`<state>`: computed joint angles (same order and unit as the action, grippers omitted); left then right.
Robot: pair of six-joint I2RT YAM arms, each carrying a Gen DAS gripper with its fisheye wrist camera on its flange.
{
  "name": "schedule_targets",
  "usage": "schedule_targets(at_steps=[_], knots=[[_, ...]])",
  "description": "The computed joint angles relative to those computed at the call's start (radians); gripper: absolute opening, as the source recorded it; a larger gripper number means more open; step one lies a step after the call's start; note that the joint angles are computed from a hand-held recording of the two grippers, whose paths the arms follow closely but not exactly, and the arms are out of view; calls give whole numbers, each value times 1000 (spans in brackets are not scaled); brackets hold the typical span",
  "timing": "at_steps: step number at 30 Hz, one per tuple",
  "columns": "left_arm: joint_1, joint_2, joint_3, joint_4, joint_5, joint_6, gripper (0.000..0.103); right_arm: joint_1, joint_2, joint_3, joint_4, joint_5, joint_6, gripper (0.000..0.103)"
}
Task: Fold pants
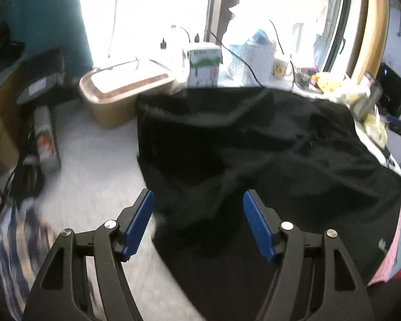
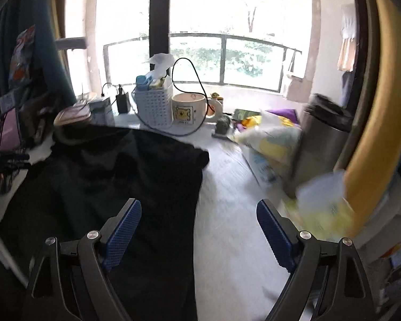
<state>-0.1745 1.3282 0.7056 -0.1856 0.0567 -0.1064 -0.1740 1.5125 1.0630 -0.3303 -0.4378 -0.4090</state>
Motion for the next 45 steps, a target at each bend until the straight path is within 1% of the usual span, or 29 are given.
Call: schedule_targets(at_steps=[2, 4, 5, 7, 9, 10, 11, 12, 13, 14, 15, 16, 19, 20, 22, 24, 26, 28, 29, 30, 31, 32, 33, 34, 37, 39, 41, 43, 45], knots=[[43, 72, 50, 20, 45, -2, 69, 41, 136, 119, -9, 12, 24, 89], [81, 198, 126, 30, 86, -9, 69, 82, 257, 241, -39, 44, 34, 82], [81, 233, 151, 10, 73, -19, 69, 108, 335, 329, -76, 64, 36, 81], [80, 289, 179, -10, 63, -19, 69, 136, 422, 427, -120, 84, 37, 77], [70, 307, 172, 1, 69, -2, 69, 159, 482, 501, -162, 95, 22, 77], [57, 300, 150, 31, 48, 8, 66, 173, 526, 562, -196, 106, 11, 77], [43, 297, 137, 49, 20, 23, 62, 178, 553, 600, -217, 109, 7, 77], [30, 291, 130, 53, -14, 36, 48, 179, 589, 653, -247, 106, 6, 77], [24, 289, 131, 47, -40, 42, 28, 177, 638, 732, -298, 93, 12, 77], [23, 281, 130, 37, -51, 46, 18, 173, 689, 815, -348, 71, 24, 77], [31, 276, 129, 27, -30, 55, 4, 172, 724, 875, -383, 57, 32, 77], [30, 271, 118, 29, -22, 59, 4, 169, 773, 962, -435, 39, 33, 77], [3, 219, 57, 44, -81, 60, 3, 173, 823, 1057, -484, 45, 13, 77], [-8, 196, 37, 38, -102, 55, 3, 182, 831, 1066, -484, 76, -10, 76], [-20, 159, 5, 31, -129, 52, 3, 195, 854, 1088, -506, 142, -48, 68], [-30, 126, -23, 21, -148, 46, 3, 191, 862, 1087, -517, 146, -51, 68], [-25, 100, -21, -18, -144, 53, 4, 182, 858, 1065, -522, 119, -42, 67], [-11, 85, -5, -44, -134, 67, 4, 180, 854, 1036, -516, 93, -35, 55], [-1, 80, 5, -52, -124, 71, 4, 187, 838, 994, -490, 95, -41, 54], [9, 72, 14, -57, -114, 76, 4, 196, 817, 946, -452, 111, -47, 51], [23, 73, 34, -54, -102, 80, 4, 208, 793, 898, -414, 131, -60, 43], [32, 78, 49, -52, -97, 85, 4, 221, 761, 842, -360, 155, -70, 39], [44, 90, 72, -45, -96, 89, 5, 230, 746, 817, -331, 171, -68, 29], [52, 98, 84, -35, -95, 92, 5, 241, 720, 778, -282, 203, -68, 25], [101, 184, 156, 3, -38, 81, 6, 290, 630, 627, -58, 363, -123, 23], [114, 271, 219, 13, -27, 59, 11, 312, 606, 563, 70, 447, -163, 22], [122, 346, 267, 35, -6, 57, 18, 325, 643, 601, 79, 493, -173, 22], [108, 413, 316, 14, -49, 71, 19, 328, 688, 635, 105, 530, -178, 22], [93, 458, 345, -17, -95, 84, 20, 322, 748, 704, 69, 539, -160, 22]])
